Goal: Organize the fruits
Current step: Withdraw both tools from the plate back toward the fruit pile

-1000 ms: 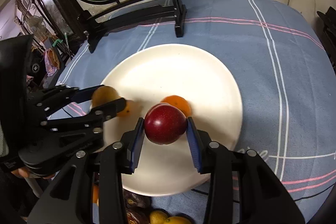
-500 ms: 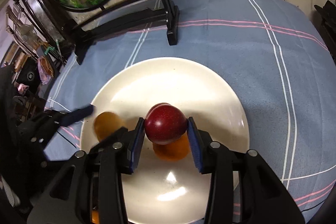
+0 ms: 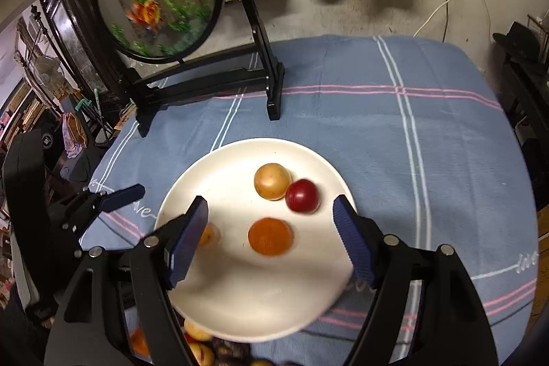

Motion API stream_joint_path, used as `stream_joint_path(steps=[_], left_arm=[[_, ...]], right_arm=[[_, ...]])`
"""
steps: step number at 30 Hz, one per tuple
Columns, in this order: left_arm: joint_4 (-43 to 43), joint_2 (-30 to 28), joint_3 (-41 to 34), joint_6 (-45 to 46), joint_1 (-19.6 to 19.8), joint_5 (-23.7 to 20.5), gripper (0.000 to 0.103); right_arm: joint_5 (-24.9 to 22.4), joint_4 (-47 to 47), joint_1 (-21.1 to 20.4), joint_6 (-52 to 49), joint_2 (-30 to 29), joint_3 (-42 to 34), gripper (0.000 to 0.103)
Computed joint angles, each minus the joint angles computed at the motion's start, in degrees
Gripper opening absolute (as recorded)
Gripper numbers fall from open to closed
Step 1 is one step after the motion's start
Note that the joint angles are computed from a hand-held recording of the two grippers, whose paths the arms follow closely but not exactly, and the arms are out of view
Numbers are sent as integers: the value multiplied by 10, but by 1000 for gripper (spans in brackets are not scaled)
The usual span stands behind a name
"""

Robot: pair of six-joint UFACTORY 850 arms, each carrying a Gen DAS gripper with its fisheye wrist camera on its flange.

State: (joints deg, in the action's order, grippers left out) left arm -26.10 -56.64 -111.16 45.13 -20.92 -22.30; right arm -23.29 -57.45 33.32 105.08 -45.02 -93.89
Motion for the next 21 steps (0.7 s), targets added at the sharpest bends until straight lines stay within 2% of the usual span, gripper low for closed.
stream_joint_path(steps=[4, 9, 12, 17, 21], left_arm=[[-85, 53, 76, 90, 18, 18, 74], [-132, 100, 157, 142, 47, 25, 75], [-162, 133, 217, 182, 67, 31, 76], [-156, 168, 295, 195, 95, 28, 76], [-129, 181, 339, 192, 105, 30, 77]], right_arm=[[-13, -50, 29, 53, 37, 50, 76], [-35, -45, 77, 68, 63, 104, 76], [-32, -35, 103, 84, 68, 131, 76], [-11, 6, 139, 99, 69, 167, 76], [-3, 80, 156, 48, 48, 162, 76]])
